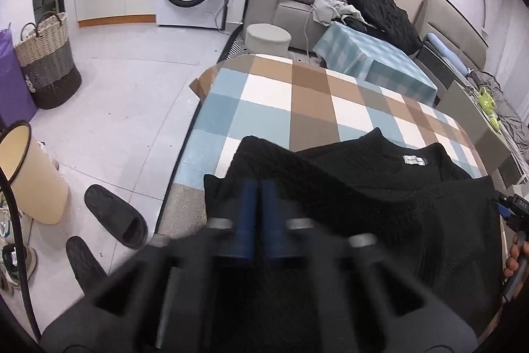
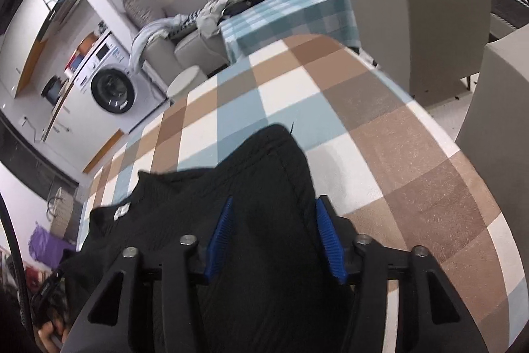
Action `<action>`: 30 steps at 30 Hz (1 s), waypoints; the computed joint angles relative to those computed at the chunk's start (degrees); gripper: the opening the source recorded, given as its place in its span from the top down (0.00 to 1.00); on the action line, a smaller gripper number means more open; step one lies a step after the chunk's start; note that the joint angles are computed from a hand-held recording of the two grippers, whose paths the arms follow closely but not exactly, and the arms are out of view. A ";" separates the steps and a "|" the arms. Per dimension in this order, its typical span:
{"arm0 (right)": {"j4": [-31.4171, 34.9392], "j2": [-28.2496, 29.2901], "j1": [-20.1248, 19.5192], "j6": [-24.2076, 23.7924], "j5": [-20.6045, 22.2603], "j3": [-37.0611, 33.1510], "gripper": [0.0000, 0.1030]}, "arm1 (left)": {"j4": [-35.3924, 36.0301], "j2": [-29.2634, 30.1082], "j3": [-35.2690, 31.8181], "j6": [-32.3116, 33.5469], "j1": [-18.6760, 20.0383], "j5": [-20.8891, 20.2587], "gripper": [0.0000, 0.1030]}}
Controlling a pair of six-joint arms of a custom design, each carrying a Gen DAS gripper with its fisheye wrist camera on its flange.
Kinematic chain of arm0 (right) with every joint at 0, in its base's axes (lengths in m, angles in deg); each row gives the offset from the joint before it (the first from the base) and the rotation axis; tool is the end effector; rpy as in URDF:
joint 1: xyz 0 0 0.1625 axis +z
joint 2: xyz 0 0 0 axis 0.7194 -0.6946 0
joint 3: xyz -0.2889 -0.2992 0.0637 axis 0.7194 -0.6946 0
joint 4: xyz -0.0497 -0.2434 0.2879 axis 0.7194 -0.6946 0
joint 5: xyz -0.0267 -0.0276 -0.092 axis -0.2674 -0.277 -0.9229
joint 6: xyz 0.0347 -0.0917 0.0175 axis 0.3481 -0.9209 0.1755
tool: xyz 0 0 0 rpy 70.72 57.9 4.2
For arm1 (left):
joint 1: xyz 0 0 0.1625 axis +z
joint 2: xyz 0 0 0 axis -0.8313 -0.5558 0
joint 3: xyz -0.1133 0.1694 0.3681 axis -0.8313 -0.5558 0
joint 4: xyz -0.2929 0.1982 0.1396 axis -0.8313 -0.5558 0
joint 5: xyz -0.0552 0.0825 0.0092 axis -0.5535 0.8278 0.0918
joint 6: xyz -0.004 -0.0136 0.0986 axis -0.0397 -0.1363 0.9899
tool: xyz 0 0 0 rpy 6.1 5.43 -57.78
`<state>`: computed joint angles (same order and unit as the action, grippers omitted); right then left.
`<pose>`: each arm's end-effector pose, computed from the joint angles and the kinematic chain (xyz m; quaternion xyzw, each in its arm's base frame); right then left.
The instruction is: Fold small clothes
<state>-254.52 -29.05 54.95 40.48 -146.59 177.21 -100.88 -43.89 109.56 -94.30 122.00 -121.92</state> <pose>0.1660 -0.4145 0.0604 -0.0093 -0.9155 0.3470 0.2034 0.0824 -0.3327 0.3460 -0.0145 0.8572 -0.4069 0.3153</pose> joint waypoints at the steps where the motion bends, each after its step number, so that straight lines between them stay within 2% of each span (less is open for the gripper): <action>1: -0.81 0.33 0.20 -0.37 -0.36 -0.19 0.70 | -1.79 0.11 0.33 0.75 0.07 -0.28 1.00; 2: -1.78 0.56 0.27 -0.67 -0.35 -0.19 0.74 | -3.33 -0.02 0.88 1.33 -0.45 0.39 1.00; 4: -4.53 0.68 0.20 -2.04 0.95 0.47 0.91 | -4.46 -1.40 1.76 2.09 -1.67 1.40 1.00; 7: -9.35 0.66 0.00 -4.01 4.14 2.16 0.92 | -3.86 -4.33 2.26 1.66 -2.76 1.99 1.00; 9: -8.94 0.41 0.44 -4.21 3.77 2.13 0.92 | -1.50 -5.24 1.55 0.92 -2.28 1.01 1.00; 11: -6.66 -0.09 0.44 -3.41 3.90 1.86 0.89 | 3.02 -5.26 0.10 -0.43 -1.29 0.01 0.88; 13: -4.98 -0.10 0.47 -2.45 3.53 1.49 0.85 | 5.15 -4.08 -0.91 -0.70 -0.52 -0.81 0.58; 15: -4.28 0.18 0.57 -2.05 3.10 1.18 0.79 | 0.64 -1.22 -0.66 2.17 -0.06 -0.88 0.48; 16: -4.06 0.30 0.61 -1.88 3.00 1.09 0.74 | 0.02 0.13 -0.94 2.59 0.14 -0.19 0.48; 19: -3.34 0.33 0.38 -1.25 3.34 1.03 0.60 | 0.68 4.02 -3.34 3.49 2.64 -1.22 0.48; 21: -3.52 0.61 0.22 -1.32 3.12 0.88 0.58 | -0.99 5.70 -4.05 4.97 3.76 -2.37 0.52; 22: -3.27 0.83 0.10 -1.25 2.90 0.61 0.58 | -3.58 6.33 -3.78 6.39 4.04 -3.06 0.73; 24: -3.38 1.33 -0.43 -0.50 3.07 0.14 0.58 | -5.20 6.60 -3.66 8.01 4.40 -4.57 0.95; 27: -4.04 2.08 -1.04 1.15 3.01 -0.78 0.59 | -10.38 5.85 -1.50 10.58 2.46 -3.52 0.96; 29: -4.49 2.65 -0.97 1.39 2.55 -1.45 0.61 | -11.37 3.94 -0.37 10.62 0.92 -2.80 0.96; 30: -4.36 2.82 -0.78 1.16 1.94 -1.74 0.69 | -11.64 2.35 0.33 10.22 -0.10 -2.49 0.96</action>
